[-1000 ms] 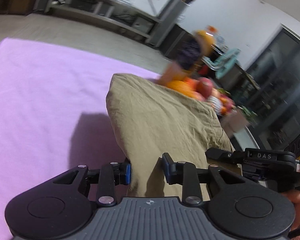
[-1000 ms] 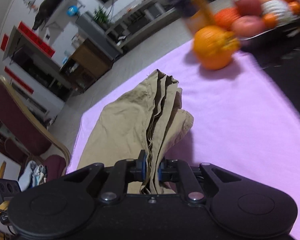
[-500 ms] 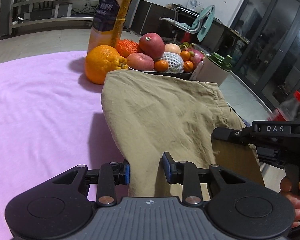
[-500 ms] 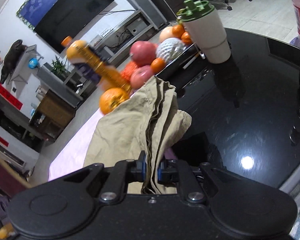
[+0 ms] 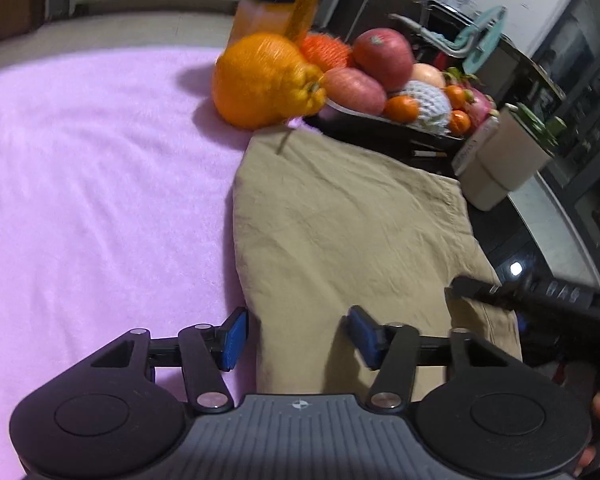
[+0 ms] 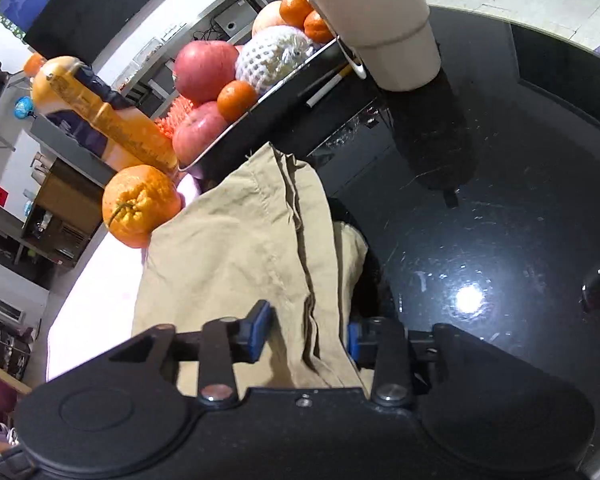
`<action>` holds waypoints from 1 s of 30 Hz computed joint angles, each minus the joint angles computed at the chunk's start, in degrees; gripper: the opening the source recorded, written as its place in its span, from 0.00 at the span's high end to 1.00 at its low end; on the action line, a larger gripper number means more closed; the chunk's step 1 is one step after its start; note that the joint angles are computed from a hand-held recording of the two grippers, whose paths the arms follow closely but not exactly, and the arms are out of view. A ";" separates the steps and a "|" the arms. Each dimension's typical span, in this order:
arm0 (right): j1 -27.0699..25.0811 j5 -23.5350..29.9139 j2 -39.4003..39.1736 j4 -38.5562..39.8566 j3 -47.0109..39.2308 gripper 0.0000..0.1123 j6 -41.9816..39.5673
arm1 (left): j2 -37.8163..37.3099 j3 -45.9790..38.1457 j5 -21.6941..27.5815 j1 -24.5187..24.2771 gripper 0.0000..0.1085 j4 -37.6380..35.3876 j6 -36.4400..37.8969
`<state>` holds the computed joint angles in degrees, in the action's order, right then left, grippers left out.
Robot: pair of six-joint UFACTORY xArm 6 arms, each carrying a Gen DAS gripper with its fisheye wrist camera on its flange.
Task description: Fold clothes
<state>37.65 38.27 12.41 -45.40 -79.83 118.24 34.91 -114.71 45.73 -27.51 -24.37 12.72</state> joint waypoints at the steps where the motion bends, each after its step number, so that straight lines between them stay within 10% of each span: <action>1: 0.80 1.68 -0.73 -1.35 -0.09 0.56 0.61 | -2.38 3.14 -1.91 -0.07 0.51 0.03 1.62; 7: 8.83 15.88 -4.39 -10.07 -2.72 0.41 4.45 | -16.64 21.24 -10.45 0.11 0.55 -10.59 17.67; 11: 9.35 12.92 -5.14 -9.08 -1.36 0.90 2.62 | -20.41 27.82 -12.88 -1.85 0.72 -10.89 25.76; 19: 5.73 17.30 1.52 7.87 -5.75 0.99 -11.81 | -19.29 31.90 -16.17 -4.27 0.74 0.07 22.44; 30: 12.73 20.48 -0.94 -2.61 -8.55 0.46 5.84 | -26.77 30.64 -6.47 -1.62 0.51 12.72 5.46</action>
